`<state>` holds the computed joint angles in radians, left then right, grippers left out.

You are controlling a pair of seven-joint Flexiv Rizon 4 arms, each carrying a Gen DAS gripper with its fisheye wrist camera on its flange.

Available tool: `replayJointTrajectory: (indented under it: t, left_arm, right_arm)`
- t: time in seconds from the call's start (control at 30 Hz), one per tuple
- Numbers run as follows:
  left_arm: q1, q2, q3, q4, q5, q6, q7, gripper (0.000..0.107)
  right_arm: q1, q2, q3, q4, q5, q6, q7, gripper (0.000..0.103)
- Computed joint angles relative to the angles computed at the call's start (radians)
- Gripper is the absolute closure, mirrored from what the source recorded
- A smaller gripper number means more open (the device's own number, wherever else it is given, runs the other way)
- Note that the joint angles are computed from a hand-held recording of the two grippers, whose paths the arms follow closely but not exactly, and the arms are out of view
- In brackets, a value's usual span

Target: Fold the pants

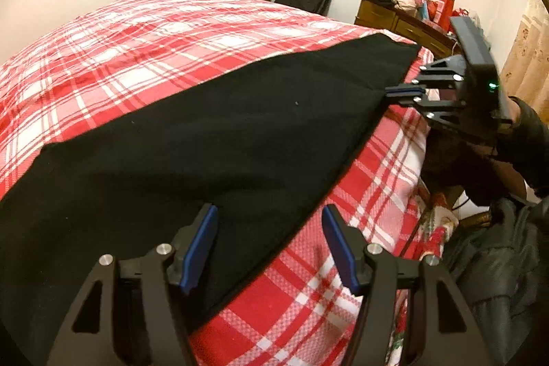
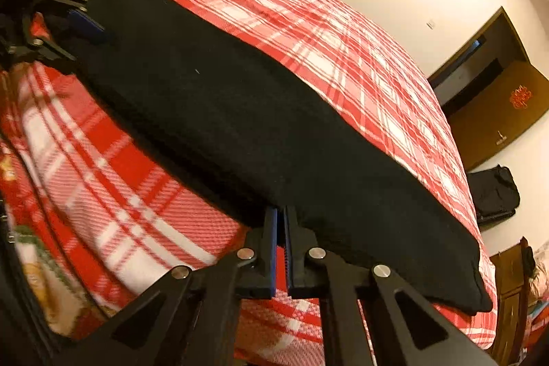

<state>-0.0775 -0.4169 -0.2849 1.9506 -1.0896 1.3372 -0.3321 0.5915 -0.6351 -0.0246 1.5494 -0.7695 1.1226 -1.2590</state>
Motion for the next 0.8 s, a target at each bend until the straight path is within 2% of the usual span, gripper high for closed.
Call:
replayJointTrajectory:
  t: [0.1, 0.17, 0.23, 0.33, 0.4, 0.57, 0.67, 0.73, 0.8]
  left_arm:
    - [-0.001, 0.008, 0.0, 0.001, 0.008, -0.003, -0.006, 0.041]
    - [0.001, 0.015, -0.017, -0.003, -0.031, 0.008, 0.026, 0.041]
    - [-0.007, 0.012, -0.029, -0.023, -0.064, 0.016, 0.064, 0.041]
    - [-0.026, -0.019, -0.017, -0.076, -0.033, -0.016, 0.051, 0.041]
    - [-0.04, -0.052, -0.005, -0.113, 0.033, -0.034, 0.02, 0.041]
    - [-0.047, -0.103, 0.025, -0.169, 0.214, -0.141, -0.099, 0.041]
    - [-0.027, -0.102, -0.011, -0.147, 0.233, -0.112, -0.085, 0.034]
    - [-0.022, -0.095, -0.016, -0.142, 0.246, -0.105, -0.101, 0.034]
    - [-0.013, -0.085, -0.04, -0.128, 0.227, -0.052, -0.088, 0.034]
  right_arm:
    - [-0.016, -0.001, 0.035, -0.012, 0.051, -0.022, -0.04, 0.093]
    - [-0.029, 0.005, 0.061, -0.022, 0.091, -0.041, -0.072, 0.074]
    - [-0.036, 0.016, 0.068, -0.02, 0.123, -0.039, -0.073, 0.068]
    - [-0.043, 0.039, 0.05, -0.005, 0.144, 0.0, -0.024, 0.068]
    - [-0.053, 0.053, 0.032, -0.002, 0.158, 0.022, 0.035, 0.068]
    - [-0.07, 0.108, -0.068, 0.053, 0.104, 0.082, 0.272, 0.068]
    - [-0.123, 0.146, -0.096, 0.081, 0.104, 0.116, 0.423, 0.068]
    - [-0.191, 0.153, -0.062, 0.07, 0.18, 0.119, 0.471, 0.068]
    - [-0.246, 0.154, -0.035, 0.056, 0.246, 0.122, 0.498, 0.068]
